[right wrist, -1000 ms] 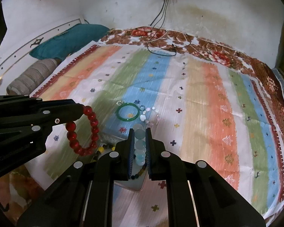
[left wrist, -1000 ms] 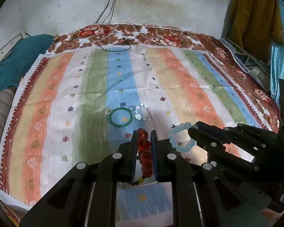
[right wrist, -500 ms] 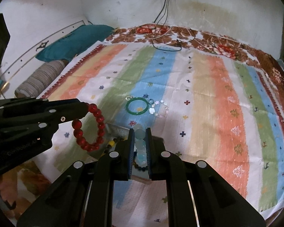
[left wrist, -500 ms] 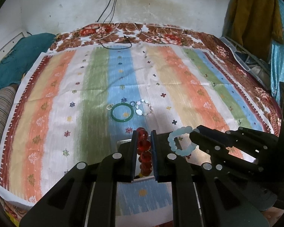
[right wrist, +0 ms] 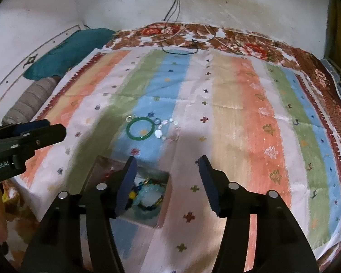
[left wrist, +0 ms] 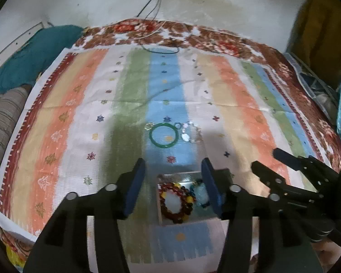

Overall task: Organize jewelry
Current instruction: 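Carry both bracelets over the silver tin and open both tools to drop them, then move both open tools toward the green jade bangle and bead bracelet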

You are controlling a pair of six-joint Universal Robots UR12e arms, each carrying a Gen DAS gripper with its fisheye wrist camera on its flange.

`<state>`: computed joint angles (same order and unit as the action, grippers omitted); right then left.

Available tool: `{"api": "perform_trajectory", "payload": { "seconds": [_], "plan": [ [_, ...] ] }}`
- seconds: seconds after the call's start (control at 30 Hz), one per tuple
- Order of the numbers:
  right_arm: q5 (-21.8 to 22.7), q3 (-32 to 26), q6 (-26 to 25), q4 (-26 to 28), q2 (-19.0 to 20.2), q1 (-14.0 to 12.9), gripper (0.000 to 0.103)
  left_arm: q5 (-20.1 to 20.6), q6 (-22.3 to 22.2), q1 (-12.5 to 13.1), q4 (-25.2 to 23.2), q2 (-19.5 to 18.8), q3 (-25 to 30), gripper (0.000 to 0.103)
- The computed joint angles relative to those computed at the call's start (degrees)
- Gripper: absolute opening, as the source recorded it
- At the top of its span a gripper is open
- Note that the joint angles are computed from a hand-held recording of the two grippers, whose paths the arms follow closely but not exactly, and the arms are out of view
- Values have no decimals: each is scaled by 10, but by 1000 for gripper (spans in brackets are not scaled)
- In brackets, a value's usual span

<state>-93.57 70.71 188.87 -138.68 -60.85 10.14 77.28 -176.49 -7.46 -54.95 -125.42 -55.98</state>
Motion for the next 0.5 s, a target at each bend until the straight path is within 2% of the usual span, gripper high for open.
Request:
{"api": "perform_trajectory", "payload": {
  "seconds": [0.13,0.33,0.5],
  "plan": [
    [-15,-21,-3,16,14,0,67,17,-16,-1,-31,-24,40,62],
    [-26,-50,-13,40,35,-1,76,59,-10,-5,-73,-61,94,68],
    [-30,-71,-10,59,50,-3,78,64,-16,-5,-114,-90,140,68]
  ]
}}
